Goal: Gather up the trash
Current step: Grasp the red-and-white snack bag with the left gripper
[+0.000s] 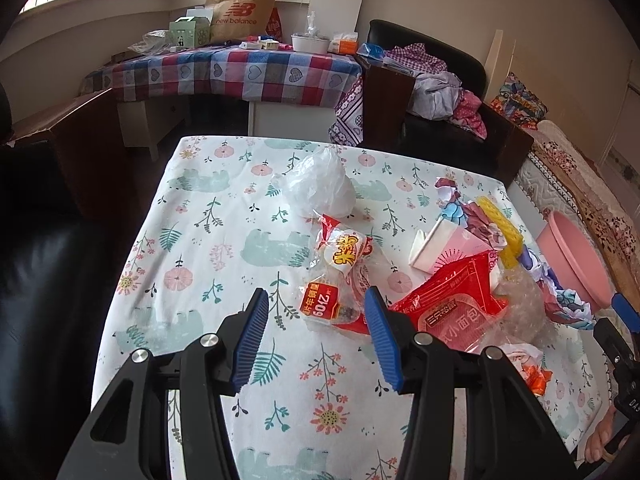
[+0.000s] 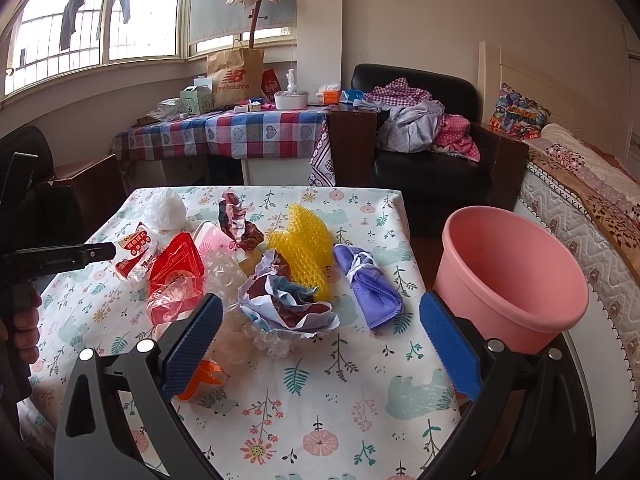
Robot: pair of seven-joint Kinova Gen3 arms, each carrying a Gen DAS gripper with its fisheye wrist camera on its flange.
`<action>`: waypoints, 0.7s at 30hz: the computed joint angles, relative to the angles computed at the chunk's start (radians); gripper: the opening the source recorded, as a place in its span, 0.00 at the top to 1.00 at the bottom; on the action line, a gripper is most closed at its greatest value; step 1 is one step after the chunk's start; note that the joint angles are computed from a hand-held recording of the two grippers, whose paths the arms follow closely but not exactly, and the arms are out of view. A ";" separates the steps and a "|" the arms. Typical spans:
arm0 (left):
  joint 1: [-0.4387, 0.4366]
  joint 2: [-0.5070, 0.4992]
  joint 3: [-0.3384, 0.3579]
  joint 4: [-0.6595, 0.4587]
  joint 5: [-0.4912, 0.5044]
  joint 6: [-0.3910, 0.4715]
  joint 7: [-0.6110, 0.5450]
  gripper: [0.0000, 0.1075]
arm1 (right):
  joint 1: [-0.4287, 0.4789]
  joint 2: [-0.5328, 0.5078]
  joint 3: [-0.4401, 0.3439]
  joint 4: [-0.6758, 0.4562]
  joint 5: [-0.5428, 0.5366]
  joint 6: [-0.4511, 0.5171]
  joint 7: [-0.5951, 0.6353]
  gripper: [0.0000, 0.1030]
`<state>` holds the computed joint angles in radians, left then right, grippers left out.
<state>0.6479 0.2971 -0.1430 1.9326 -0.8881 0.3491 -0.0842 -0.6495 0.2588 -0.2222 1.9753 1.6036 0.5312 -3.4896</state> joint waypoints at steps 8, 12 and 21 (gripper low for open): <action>-0.101 0.022 0.044 -0.003 0.187 -0.071 -0.178 0.75 | 0.008 0.006 0.006 -0.006 -0.014 -0.022 0.011 0.04; -0.062 0.012 -0.026 0.028 0.219 -0.144 -0.202 0.91 | 0.019 0.008 0.009 -0.003 0.003 -0.044 0.000 0.04; 0.184 -0.045 -0.294 0.101 0.238 -0.258 -0.179 0.92 | 0.107 -0.011 -0.016 0.022 0.078 -0.172 -0.072 0.08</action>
